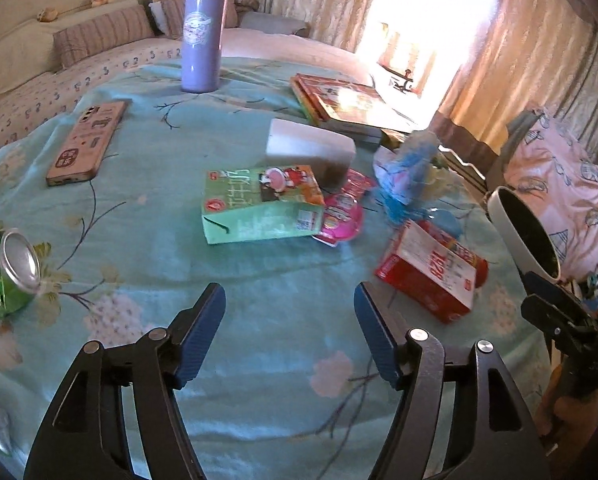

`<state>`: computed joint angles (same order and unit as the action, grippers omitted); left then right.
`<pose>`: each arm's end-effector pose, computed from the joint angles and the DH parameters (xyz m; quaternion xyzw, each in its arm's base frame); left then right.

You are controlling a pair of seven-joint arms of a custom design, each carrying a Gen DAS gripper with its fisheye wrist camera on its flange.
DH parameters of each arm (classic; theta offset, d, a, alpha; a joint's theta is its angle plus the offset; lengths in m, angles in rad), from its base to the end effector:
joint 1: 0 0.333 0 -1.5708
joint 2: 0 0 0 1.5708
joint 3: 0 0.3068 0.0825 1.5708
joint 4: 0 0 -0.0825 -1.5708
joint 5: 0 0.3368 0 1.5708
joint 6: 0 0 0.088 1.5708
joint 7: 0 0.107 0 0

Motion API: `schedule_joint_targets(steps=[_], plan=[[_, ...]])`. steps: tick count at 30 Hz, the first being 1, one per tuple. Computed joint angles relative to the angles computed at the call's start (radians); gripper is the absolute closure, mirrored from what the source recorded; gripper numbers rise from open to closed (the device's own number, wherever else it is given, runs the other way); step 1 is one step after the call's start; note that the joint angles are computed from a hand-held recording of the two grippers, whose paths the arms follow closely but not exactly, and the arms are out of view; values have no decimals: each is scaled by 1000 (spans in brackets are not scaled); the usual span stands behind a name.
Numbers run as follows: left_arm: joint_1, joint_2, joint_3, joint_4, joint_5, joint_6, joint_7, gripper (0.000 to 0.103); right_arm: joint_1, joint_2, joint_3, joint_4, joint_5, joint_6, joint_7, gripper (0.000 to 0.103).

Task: Collect trash
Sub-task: 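Grasp the green milk carton with the left gripper while the right grasps the red Skittles tube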

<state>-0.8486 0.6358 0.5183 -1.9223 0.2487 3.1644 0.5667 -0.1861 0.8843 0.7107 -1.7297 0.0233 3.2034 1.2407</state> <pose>0.5782 -0.2690 0.2927 -0.7331 0.5811 -0.2920 0.1993 0.6358 0.2391 0.2747 -0.7596 0.4958 -0.0691 0.4152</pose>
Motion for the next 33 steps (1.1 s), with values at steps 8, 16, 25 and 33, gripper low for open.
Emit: schedule_joint_targets(steps=[8, 16, 25, 33], plan=[[154, 23, -102, 97, 71, -43, 133, 23, 63, 14, -68, 91, 38, -102, -39, 19], [510, 69, -450, 269, 136, -155, 554, 19, 144, 55, -132, 237, 77, -254, -150, 24], [684, 157, -689, 395, -31, -227, 869, 14, 211, 158, -163, 481, 156, -444, -272, 36], [684, 137, -753, 371, -150, -328, 1007, 35, 218, 128, -191, 463, 261, -503, -349, 63]])
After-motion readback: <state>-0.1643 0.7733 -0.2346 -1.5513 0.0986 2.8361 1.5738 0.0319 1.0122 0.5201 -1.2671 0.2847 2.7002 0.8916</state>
